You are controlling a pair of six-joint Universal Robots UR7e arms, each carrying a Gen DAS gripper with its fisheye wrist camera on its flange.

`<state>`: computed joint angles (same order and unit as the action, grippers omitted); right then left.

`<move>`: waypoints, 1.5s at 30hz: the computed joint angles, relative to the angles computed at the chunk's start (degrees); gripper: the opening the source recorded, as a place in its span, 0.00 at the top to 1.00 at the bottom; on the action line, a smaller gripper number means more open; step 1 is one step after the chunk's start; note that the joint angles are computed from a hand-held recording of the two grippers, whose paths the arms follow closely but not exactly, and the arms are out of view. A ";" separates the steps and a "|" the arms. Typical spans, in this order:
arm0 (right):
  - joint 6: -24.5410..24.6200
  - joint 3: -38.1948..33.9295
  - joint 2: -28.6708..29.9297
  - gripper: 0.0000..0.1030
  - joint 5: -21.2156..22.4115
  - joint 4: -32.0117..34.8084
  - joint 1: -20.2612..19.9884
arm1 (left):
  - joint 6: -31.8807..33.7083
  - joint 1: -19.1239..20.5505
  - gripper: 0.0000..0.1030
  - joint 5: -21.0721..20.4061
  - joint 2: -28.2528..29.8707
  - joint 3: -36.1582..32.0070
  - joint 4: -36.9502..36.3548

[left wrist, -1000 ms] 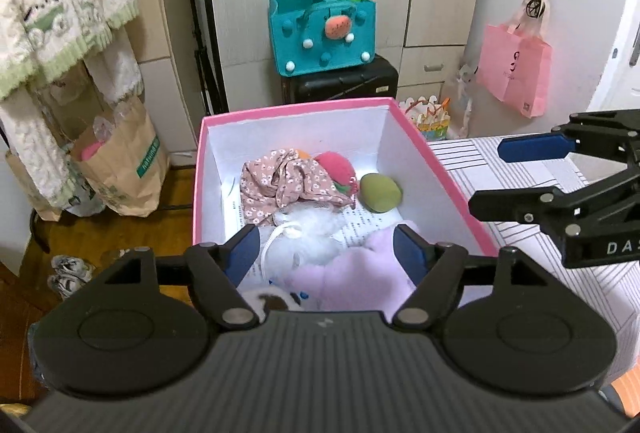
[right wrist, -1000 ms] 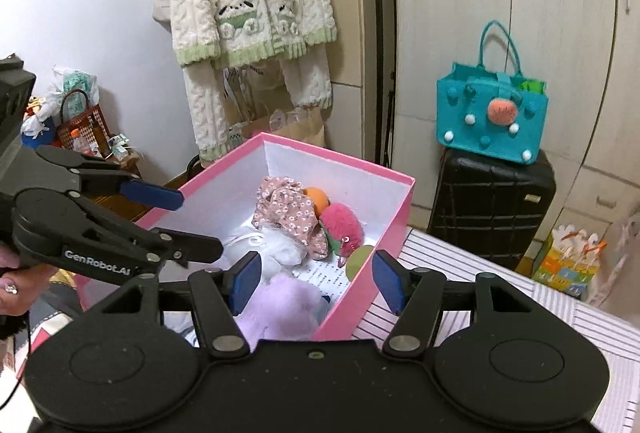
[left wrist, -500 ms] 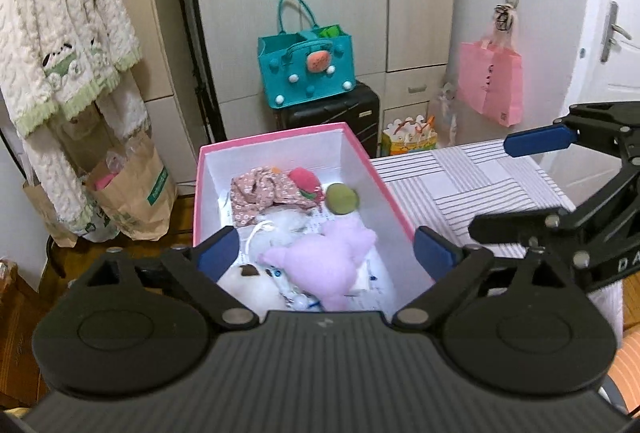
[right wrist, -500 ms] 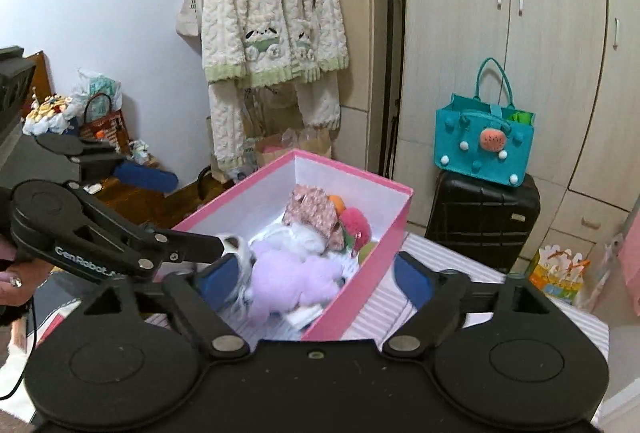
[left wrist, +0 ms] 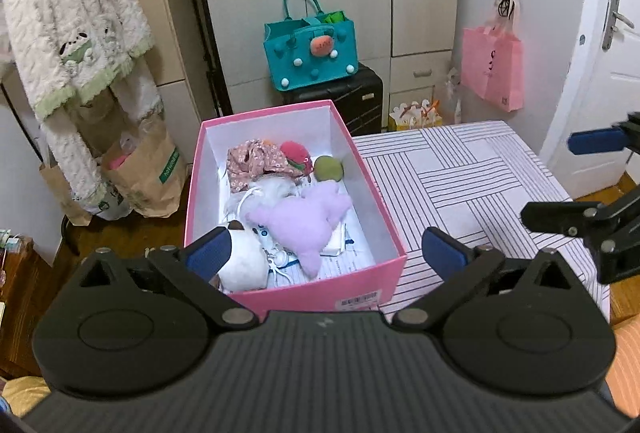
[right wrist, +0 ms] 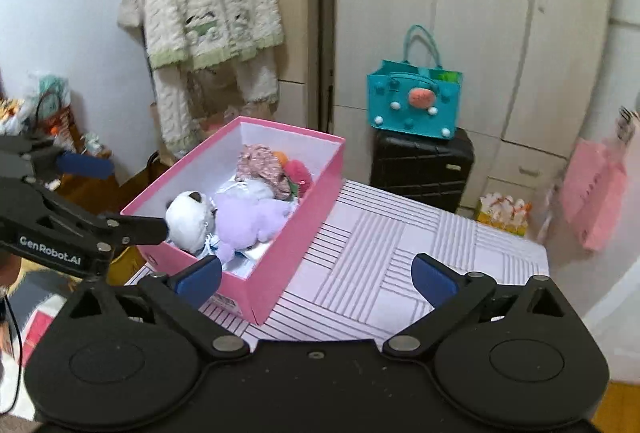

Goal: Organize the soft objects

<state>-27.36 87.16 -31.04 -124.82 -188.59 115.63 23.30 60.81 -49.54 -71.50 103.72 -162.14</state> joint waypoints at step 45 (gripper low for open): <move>-4.76 8.96 5.78 0.00 -10.16 -35.24 1.12 | -1.83 -1.90 0.00 3.10 1.77 12.83 -21.24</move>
<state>-32.11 96.12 -25.26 -134.98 -223.83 116.75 21.47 58.90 -46.44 -69.73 116.55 -183.38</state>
